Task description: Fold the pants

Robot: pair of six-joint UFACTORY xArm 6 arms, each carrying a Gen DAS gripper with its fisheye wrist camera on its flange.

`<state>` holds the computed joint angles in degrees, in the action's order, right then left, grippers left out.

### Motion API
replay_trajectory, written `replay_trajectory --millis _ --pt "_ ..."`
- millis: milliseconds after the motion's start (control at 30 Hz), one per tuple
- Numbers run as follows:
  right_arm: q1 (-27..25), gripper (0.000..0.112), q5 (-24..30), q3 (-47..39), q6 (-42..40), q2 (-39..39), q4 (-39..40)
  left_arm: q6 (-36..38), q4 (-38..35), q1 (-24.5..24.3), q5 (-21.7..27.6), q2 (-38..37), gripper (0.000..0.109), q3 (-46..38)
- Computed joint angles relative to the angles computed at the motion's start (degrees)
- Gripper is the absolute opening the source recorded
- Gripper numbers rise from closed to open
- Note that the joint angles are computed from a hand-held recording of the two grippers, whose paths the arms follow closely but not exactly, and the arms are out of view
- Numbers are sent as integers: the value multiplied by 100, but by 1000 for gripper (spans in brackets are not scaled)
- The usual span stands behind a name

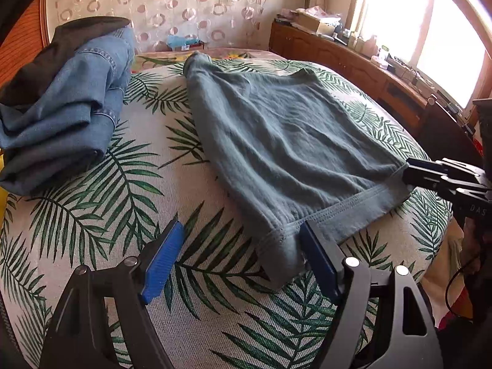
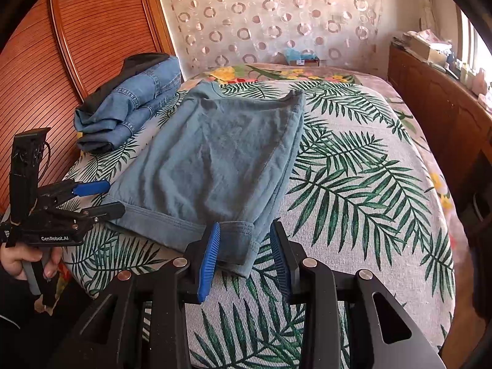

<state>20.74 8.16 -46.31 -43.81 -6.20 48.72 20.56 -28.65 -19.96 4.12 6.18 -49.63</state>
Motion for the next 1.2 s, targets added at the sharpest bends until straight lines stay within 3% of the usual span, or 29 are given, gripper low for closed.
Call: replay_trajectory --millis 133,400,700,867,1067,1133,1200 --pt "-80 35 145 -103 243 171 -185 72 -26 -36 -127 15 81 41" --pt "-21 35 105 -60 206 204 -139 791 -865 -195 -463 32 83 110" --pt "74 32 41 -58 -442 226 457 382 -401 -112 -290 4 83 87" --pt "40 27 113 -78 -614 223 625 888 -858 -180 -144 -37 82 48" --pt "-42 21 306 -184 -952 260 1122 1724 -1742 -256 107 -115 55 -34" --pt "-8 20 249 -159 -968 242 1123 2146 -2180 -296 252 -146 37 -81" --pt "21 16 224 -142 -1054 217 1182 2343 -2379 -352 270 -179 29 -76"
